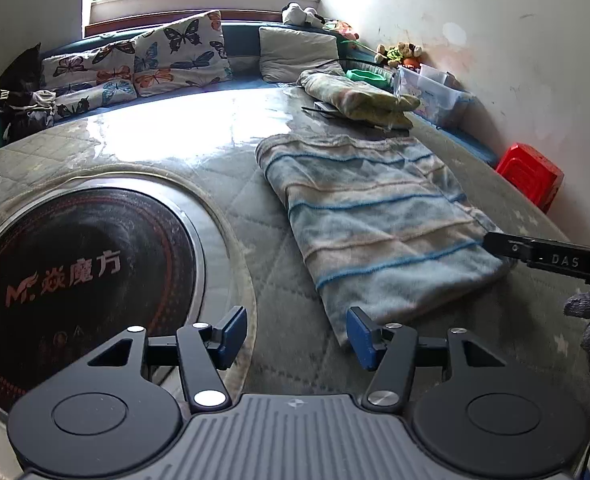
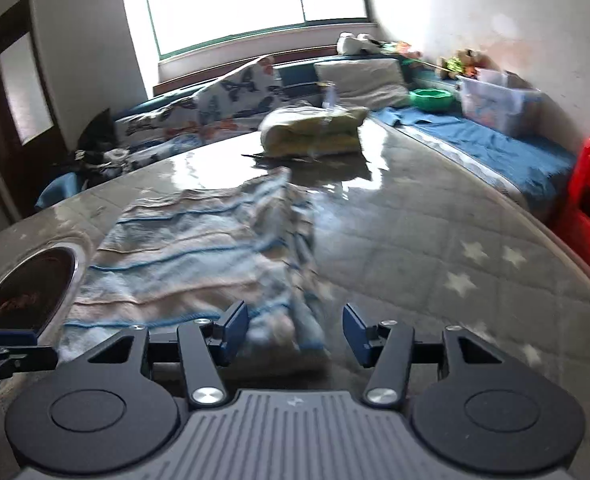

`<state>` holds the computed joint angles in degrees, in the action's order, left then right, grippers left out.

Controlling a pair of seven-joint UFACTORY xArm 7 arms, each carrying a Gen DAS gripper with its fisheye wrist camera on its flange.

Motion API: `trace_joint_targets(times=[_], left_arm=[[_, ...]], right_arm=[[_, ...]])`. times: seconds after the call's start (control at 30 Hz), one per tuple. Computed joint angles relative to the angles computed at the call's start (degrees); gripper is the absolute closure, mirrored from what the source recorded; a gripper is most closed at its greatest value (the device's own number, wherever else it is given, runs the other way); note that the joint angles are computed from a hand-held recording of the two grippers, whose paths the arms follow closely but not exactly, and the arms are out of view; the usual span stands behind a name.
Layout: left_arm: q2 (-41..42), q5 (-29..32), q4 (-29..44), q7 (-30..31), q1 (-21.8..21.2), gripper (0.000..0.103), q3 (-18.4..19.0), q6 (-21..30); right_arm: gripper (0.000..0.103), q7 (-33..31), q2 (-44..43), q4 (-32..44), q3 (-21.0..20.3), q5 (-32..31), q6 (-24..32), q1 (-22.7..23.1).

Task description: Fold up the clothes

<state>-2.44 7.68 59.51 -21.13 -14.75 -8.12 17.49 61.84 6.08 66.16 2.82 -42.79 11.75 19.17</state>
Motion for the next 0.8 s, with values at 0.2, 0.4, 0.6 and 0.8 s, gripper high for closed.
trace_joint_targets(times=[0.2, 0.4, 0.6, 0.8], left_arm=[[-2.7, 0.3, -2.9, -0.4, -0.1, 0.034, -0.5, -0.2], [-4.3, 1.5, -4.6, -2.3, 0.0, 0.016, -1.4, 0.1], [-6.1, 5.1, -6.0, -5.4, 0.6, 0.006, -2.6, 0.6], [-8.6, 8.7, -7.9, -8.6, 1.6, 0.000, -4.0, 0.9]], right_arm=[[0.041, 6.5, -3.2, -3.4, 0.5, -5.1, -0.2, -0.5], [0.022, 8.3, -5.3, -5.4, 3.4, -8.4, -0.5, -1.7], [0.009, 11.2, -6.6, -6.0, 5.6, -13.1, 1.5, -1.5], [0.000, 16.0, -8.5, -6.8, 7.4, -17.2, 3.6, -1.8]])
